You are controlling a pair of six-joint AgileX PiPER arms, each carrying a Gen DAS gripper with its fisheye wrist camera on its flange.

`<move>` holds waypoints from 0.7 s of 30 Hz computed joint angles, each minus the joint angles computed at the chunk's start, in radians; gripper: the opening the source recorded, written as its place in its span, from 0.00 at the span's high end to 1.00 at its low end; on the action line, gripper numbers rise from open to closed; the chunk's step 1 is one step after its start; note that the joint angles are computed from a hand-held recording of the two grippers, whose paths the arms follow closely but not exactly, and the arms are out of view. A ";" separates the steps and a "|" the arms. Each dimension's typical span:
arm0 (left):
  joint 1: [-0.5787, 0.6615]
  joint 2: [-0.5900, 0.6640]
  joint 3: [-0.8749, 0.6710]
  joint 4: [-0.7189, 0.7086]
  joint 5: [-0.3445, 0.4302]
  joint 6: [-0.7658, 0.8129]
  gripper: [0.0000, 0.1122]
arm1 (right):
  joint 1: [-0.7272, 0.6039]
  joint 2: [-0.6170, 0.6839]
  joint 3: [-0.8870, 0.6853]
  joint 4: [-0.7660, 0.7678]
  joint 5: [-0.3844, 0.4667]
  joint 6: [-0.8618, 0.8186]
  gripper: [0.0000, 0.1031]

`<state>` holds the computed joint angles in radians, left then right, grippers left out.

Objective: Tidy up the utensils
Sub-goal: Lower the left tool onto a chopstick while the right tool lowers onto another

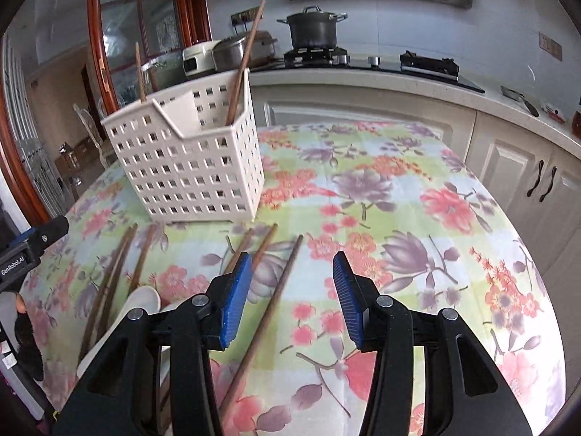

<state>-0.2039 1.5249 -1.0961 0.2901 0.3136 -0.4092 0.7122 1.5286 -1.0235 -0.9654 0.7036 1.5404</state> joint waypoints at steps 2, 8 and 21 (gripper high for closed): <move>0.006 0.010 0.003 -0.021 -0.002 0.021 0.13 | -0.014 0.024 -0.007 0.050 -0.017 -0.032 0.59; 0.003 0.048 -0.014 -0.040 0.024 0.062 0.14 | -0.057 0.082 -0.056 0.184 -0.046 -0.150 0.64; 0.006 0.137 -0.071 -0.234 0.099 0.280 0.35 | -0.067 0.144 -0.131 0.256 0.020 -0.256 0.78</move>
